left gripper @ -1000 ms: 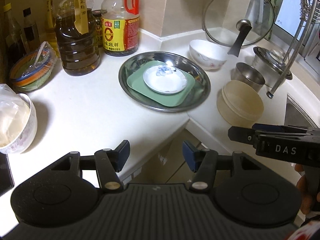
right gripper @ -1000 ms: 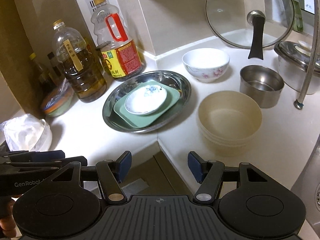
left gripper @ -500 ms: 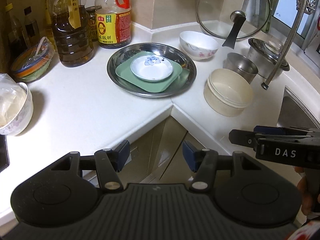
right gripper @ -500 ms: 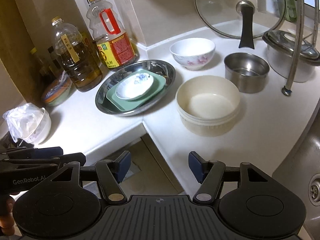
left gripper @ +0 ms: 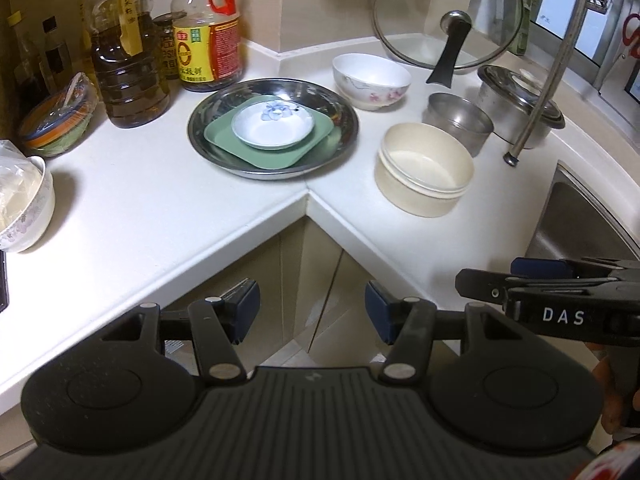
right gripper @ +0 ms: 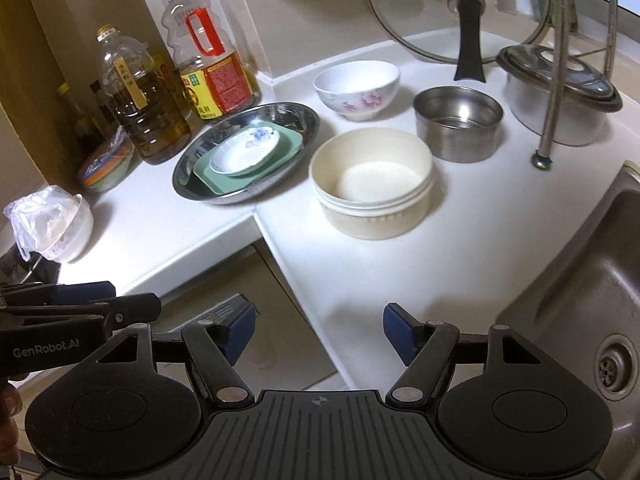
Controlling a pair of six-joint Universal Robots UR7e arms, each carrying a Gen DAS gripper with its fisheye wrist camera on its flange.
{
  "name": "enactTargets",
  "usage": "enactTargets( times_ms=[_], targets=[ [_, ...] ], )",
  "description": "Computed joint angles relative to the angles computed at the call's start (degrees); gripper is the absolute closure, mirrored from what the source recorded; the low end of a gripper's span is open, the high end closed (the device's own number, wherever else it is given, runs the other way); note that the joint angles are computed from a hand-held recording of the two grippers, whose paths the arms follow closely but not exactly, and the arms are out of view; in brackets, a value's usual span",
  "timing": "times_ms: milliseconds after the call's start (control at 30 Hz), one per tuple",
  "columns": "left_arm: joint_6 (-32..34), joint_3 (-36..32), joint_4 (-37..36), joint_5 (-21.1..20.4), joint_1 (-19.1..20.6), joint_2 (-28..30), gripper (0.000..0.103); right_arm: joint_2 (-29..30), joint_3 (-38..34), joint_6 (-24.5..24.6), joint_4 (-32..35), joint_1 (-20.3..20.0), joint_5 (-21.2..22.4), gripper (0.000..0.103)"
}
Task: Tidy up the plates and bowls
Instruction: 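Withdraw both grippers and move them toward the cream plastic bowl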
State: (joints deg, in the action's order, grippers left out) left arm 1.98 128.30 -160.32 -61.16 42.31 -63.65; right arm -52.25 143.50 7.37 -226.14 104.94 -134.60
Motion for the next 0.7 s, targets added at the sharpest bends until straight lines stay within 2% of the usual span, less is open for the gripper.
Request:
enactTargets(
  times_ms=[333,700],
  targets=[
    [-2.3,1.9,-1.3,0.0,-3.0,0.8,0.047,-1.8,3.7,-0.8,-3.0,-0.7,-0.1,0.031],
    [-5.1,3.4,-2.2,0.6,-5.4,1.7,0.047,-2.3,7.0,-2.7,-7.8,-2.6,1.9,0.031]
  ],
)
